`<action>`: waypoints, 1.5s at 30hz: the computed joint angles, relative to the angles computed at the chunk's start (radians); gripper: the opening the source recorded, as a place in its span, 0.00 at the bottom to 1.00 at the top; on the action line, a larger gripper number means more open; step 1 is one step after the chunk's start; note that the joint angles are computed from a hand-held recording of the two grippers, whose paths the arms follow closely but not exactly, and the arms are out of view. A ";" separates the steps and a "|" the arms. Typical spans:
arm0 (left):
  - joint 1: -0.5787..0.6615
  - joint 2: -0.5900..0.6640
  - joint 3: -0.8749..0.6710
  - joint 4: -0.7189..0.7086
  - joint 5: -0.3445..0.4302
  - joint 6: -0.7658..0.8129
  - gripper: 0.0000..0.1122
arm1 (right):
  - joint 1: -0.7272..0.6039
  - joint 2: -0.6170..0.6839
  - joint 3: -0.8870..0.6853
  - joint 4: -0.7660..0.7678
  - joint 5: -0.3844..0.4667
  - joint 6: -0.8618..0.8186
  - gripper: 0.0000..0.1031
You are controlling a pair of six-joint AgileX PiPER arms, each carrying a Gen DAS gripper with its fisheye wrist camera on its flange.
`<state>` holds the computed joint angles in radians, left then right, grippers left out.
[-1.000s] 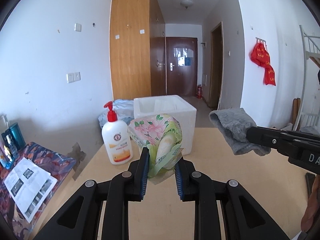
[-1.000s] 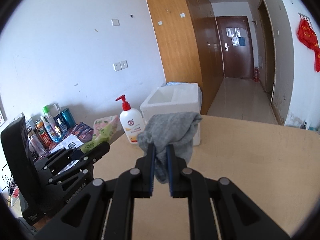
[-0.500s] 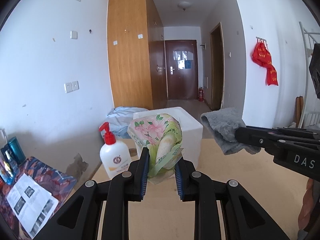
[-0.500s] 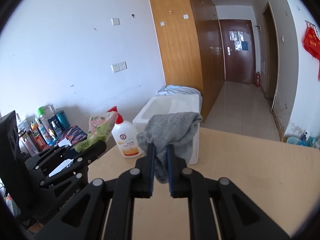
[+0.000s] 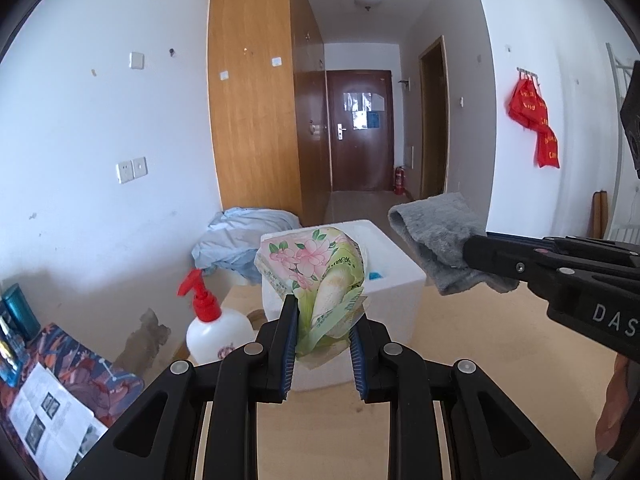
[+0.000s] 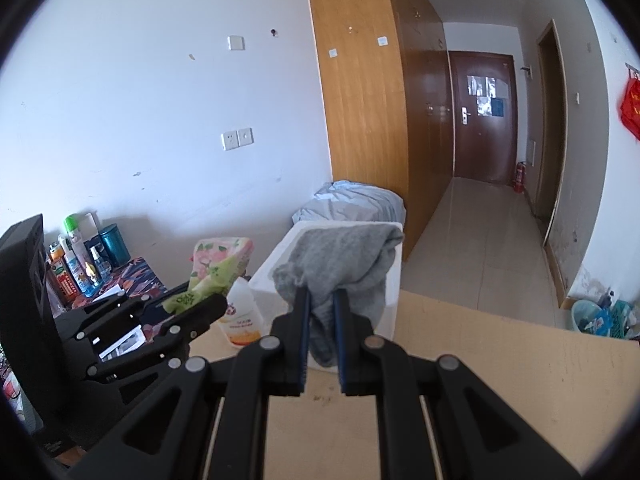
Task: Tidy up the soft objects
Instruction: 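Carry the tissue packet and grey sock over the white foam box with both tools, then open the left tool dropping the tissue packet into the box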
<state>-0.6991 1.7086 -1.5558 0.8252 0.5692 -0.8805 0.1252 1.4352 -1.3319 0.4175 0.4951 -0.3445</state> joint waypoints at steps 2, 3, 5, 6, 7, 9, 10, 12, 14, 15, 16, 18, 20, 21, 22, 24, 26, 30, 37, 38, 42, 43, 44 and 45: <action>0.016 0.034 -0.051 -0.051 0.001 0.056 0.22 | -0.009 0.029 -0.029 0.004 0.003 -0.005 0.14; 0.025 0.046 -0.068 -0.073 -0.001 0.076 0.22 | -0.013 0.043 -0.043 0.009 0.004 -0.009 0.14; 0.039 0.071 -0.099 -0.091 -0.004 0.096 0.22 | -0.020 0.073 -0.076 0.014 0.010 -0.019 0.14; 0.045 0.088 -0.119 -0.103 -0.002 0.109 0.22 | -0.023 0.088 -0.092 0.016 0.012 -0.021 0.14; 0.050 0.101 -0.135 -0.125 -0.003 0.130 0.22 | -0.022 0.104 -0.112 0.006 0.017 -0.012 0.14; 0.066 0.134 -0.179 -0.181 -0.003 0.185 0.22 | -0.026 0.138 -0.152 0.002 0.025 -0.010 0.14; 0.071 0.149 -0.200 -0.193 0.001 0.199 0.22 | -0.029 0.157 -0.174 -0.001 0.032 -0.009 0.14; 0.082 0.178 -0.240 -0.218 0.001 0.224 0.22 | -0.031 0.189 -0.213 -0.007 0.045 0.001 0.14; 0.093 0.208 -0.282 -0.248 0.002 0.258 0.22 | -0.033 0.218 -0.244 -0.008 0.051 0.001 0.14; 0.096 0.222 -0.302 -0.253 0.005 0.267 0.22 | -0.033 0.232 -0.259 -0.009 0.056 0.002 0.14; 0.099 0.232 -0.314 -0.254 0.005 0.271 0.22 | -0.034 0.248 -0.277 -0.007 0.062 -0.001 0.14; 0.106 0.263 -0.355 -0.276 0.014 0.299 0.22 | -0.036 0.279 -0.310 -0.010 0.072 0.004 0.14; 0.120 0.292 -0.392 -0.320 0.016 0.335 0.22 | -0.037 0.308 -0.344 -0.011 0.083 0.010 0.14; 0.125 0.308 -0.416 -0.337 0.021 0.350 0.22 | -0.037 0.324 -0.362 -0.016 0.089 0.016 0.14; 0.128 0.328 -0.444 -0.346 0.031 0.362 0.22 | -0.038 0.337 -0.376 -0.017 0.092 0.019 0.14; 0.137 0.369 -0.513 -0.383 0.055 0.403 0.22 | -0.043 0.359 -0.403 -0.018 0.103 0.019 0.14; 0.143 0.414 -0.590 -0.422 0.086 0.448 0.22 | -0.052 0.374 -0.420 0.001 0.106 0.008 0.14; 0.149 0.486 -0.701 -0.440 0.131 0.476 0.22 | -0.053 0.419 -0.482 -0.024 0.130 0.034 0.14; 0.149 0.613 -0.913 -0.467 0.230 0.521 0.22 | -0.058 0.461 -0.529 -0.051 0.156 0.065 0.14; 0.149 0.624 -0.932 -0.475 0.239 0.532 0.22 | -0.054 0.465 -0.538 -0.061 0.161 0.072 0.14; 0.148 0.643 -0.970 -0.474 0.261 0.531 0.22 | -0.049 0.467 -0.547 -0.070 0.165 0.082 0.14; 0.149 0.644 -0.972 -0.472 0.260 0.530 0.22 | -0.047 0.468 -0.549 -0.077 0.167 0.089 0.14; 0.151 0.649 -0.983 -0.476 0.266 0.531 0.22 | -0.047 0.469 -0.550 -0.078 0.167 0.090 0.14; 0.152 0.673 -1.033 -0.488 0.292 0.548 0.23 | -0.044 0.471 -0.555 -0.083 0.171 0.096 0.14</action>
